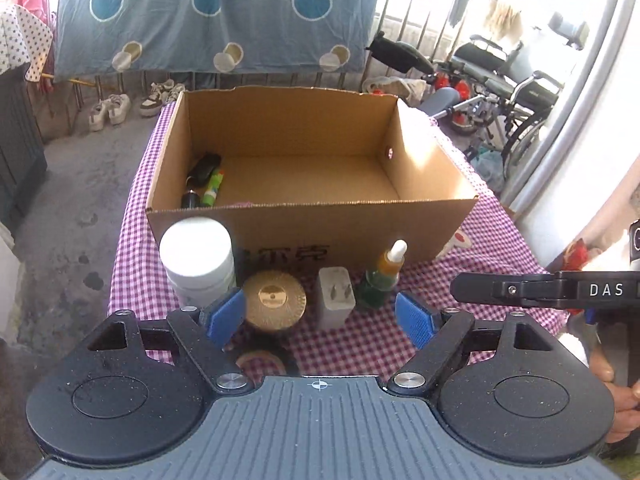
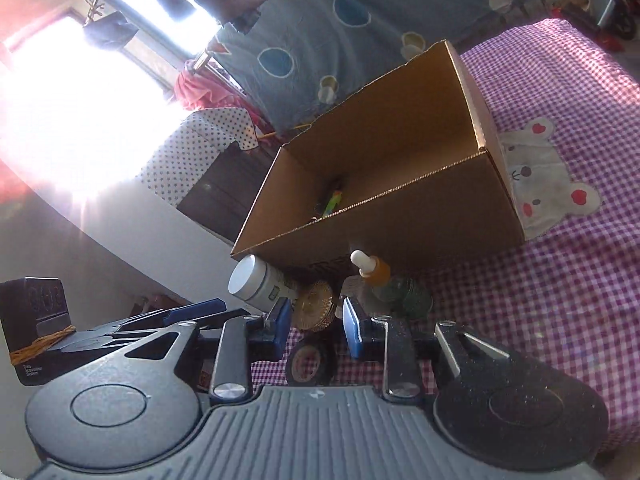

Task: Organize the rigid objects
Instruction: 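Move the right gripper back to the black electrical tape roll, then grasp the black tape roll by its edge with the right gripper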

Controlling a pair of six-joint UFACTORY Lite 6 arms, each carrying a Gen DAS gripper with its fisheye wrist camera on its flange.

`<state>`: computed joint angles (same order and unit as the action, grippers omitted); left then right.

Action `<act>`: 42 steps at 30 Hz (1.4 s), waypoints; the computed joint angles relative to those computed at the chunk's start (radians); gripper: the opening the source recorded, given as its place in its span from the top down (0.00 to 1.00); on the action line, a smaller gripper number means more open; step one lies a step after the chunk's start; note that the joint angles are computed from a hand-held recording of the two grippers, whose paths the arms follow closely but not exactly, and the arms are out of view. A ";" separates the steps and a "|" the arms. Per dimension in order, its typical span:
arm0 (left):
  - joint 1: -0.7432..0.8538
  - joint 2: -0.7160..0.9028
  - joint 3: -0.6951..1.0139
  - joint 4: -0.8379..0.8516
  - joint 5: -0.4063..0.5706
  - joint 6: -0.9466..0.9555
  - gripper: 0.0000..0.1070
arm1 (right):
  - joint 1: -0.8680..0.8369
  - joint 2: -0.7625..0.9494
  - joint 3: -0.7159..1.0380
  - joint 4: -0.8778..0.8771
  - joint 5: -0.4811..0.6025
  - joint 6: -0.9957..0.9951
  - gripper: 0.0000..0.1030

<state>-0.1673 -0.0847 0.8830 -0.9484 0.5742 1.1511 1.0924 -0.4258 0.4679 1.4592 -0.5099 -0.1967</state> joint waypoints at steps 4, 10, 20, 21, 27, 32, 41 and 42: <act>-0.017 -0.054 -0.126 0.009 -0.096 0.043 0.23 | 0.031 0.099 0.017 -0.057 0.001 0.100 0.66; -0.037 -0.063 -0.212 0.070 -0.177 0.035 0.20 | 0.012 0.259 0.104 -0.150 0.065 0.158 0.66; -0.056 0.015 -0.290 -0.162 -0.340 0.288 0.18 | -0.104 0.623 0.399 -0.448 0.238 0.262 0.65; -0.056 0.036 -0.287 -0.235 -0.347 0.361 0.19 | -0.110 0.656 0.432 -0.433 0.248 0.228 0.65; -0.061 0.123 -0.242 -0.410 -0.352 0.542 0.30 | -0.133 0.808 0.599 -0.163 0.301 -0.121 0.67; -0.048 0.151 -0.231 -0.502 -0.332 0.653 0.32 | -0.134 0.836 0.641 0.012 0.294 -0.341 0.71; -0.076 0.123 -0.268 -0.617 -0.332 0.754 0.38 | -0.107 0.797 0.598 0.135 0.252 -0.459 0.80; -0.086 0.115 -0.279 -0.638 -0.335 0.774 0.38 | -0.102 0.786 0.586 0.142 0.245 -0.458 0.80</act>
